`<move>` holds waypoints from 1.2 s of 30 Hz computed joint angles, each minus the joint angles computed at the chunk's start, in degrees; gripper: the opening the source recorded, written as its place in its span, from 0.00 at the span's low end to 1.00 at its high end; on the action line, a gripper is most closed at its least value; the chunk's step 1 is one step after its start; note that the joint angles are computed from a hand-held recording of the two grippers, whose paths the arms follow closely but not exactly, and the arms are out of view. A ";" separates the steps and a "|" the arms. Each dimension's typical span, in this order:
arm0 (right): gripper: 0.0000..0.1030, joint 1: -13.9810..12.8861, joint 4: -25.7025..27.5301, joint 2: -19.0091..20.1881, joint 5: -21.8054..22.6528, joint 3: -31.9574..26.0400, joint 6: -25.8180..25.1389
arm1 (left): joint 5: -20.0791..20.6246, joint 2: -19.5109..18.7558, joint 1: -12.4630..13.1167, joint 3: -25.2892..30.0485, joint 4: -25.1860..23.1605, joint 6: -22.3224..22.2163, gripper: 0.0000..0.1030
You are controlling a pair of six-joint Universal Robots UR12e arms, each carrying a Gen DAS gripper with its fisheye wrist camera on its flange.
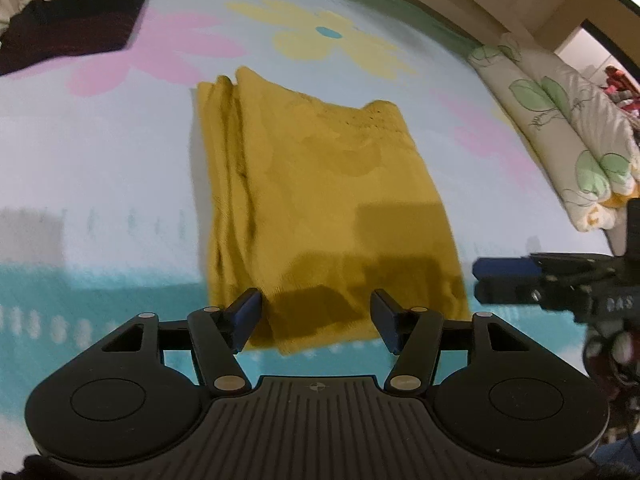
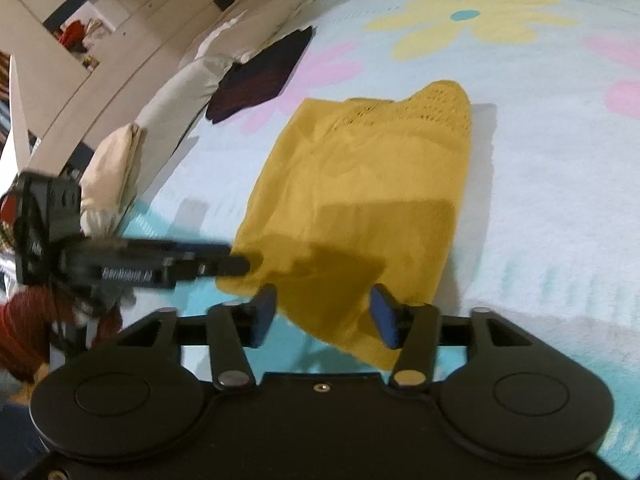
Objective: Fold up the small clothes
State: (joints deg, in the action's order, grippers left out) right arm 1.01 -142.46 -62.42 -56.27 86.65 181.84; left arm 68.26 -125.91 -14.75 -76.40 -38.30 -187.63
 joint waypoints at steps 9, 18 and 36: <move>0.64 -1.05 -3.05 0.27 -0.02 0.78 6.03 | -4.20 -1.19 0.29 0.25 0.92 -4.27 0.56; 0.66 -1.63 -4.47 0.29 0.29 1.14 8.17 | 0.71 -0.58 -0.42 -0.18 1.96 -5.15 0.05; 0.66 -0.68 5.39 1.33 -4.68 -1.43 1.71 | 5.66 -0.22 -0.42 1.81 -7.50 2.77 0.09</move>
State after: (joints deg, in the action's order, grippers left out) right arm 0.33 -137.07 -61.09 -60.95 85.22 183.54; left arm 73.92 -126.13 -15.18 -74.59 -45.80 -184.86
